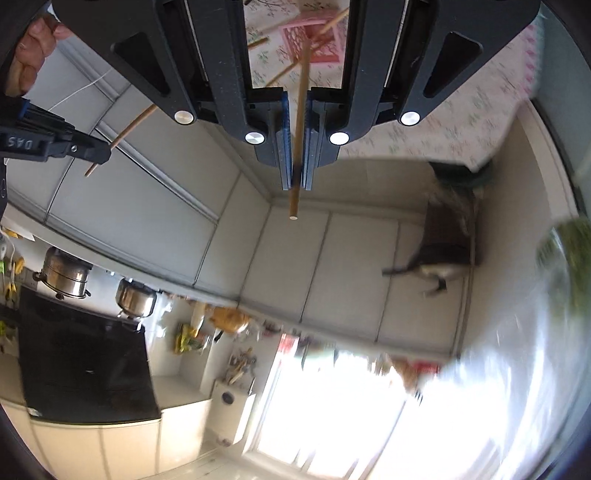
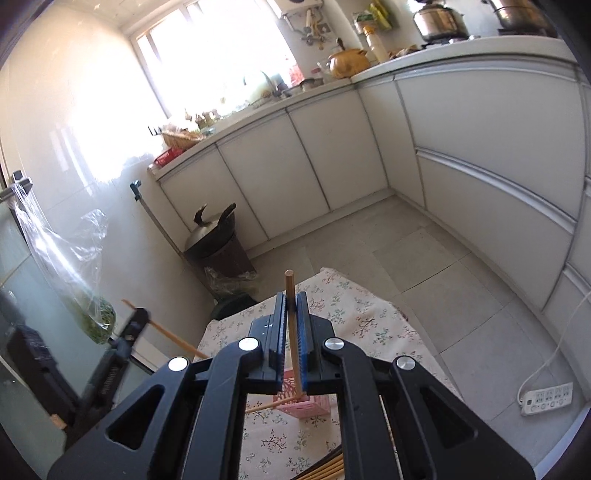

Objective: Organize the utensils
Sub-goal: 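Carry both chopsticks upright over the pink mesh holder, then open the left tool over the holder while the right tool releases its chopstick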

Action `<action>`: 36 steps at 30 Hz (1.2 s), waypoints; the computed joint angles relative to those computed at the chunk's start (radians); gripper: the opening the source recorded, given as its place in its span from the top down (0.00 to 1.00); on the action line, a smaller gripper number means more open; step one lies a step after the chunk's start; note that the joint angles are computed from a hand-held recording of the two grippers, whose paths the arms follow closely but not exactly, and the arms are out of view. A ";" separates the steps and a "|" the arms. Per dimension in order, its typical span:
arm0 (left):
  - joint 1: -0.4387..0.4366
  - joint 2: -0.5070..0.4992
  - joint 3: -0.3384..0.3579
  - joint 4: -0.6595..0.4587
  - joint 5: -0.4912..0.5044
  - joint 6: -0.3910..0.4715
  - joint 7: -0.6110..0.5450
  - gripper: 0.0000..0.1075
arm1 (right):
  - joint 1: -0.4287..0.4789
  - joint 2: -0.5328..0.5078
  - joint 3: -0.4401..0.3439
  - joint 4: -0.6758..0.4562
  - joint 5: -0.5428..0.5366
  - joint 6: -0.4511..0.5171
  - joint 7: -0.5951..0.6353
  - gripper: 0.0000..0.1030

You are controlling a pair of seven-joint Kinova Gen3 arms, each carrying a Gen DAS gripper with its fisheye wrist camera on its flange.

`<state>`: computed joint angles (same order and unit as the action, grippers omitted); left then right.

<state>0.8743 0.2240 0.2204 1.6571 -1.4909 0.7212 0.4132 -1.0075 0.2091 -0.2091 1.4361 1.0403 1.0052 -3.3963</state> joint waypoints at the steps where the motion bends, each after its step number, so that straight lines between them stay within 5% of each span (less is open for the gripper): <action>1: -0.022 0.017 0.005 -0.008 0.036 -0.018 -0.017 0.94 | 0.008 0.015 0.001 -0.014 -0.010 -0.008 0.017 0.94; 5: -0.039 0.024 -0.008 -0.023 0.170 -0.036 -0.107 0.85 | 0.021 0.058 0.026 -0.054 -0.047 -0.036 0.068 0.95; 7: -0.003 0.001 -0.051 -0.001 0.160 -0.041 -0.071 0.85 | 0.019 0.073 0.040 -0.068 -0.064 -0.045 0.089 0.95; 14: -0.013 -0.036 -0.014 0.019 0.125 0.013 -0.023 0.73 | 0.008 0.113 0.078 -0.100 -0.124 -0.070 0.130 0.95; 22: -0.003 0.003 0.000 -0.037 0.209 0.073 -0.139 0.68 | 0.002 0.208 0.134 -0.169 -0.194 -0.124 0.260 0.87; 27: 0.061 0.052 -0.010 -0.115 0.262 0.169 -0.268 0.63 | -0.120 0.234 0.193 -0.183 -0.069 -0.008 0.247 0.85; 36: 0.177 0.090 -0.041 -0.164 0.242 0.278 -0.311 0.49 | -0.180 0.194 0.154 -0.082 0.064 0.101 0.112 0.72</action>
<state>1.0513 0.3138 0.1798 1.4926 -1.2490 0.9991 0.1026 -1.1877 0.4033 -0.0551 1.3544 1.1048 1.1065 -3.2843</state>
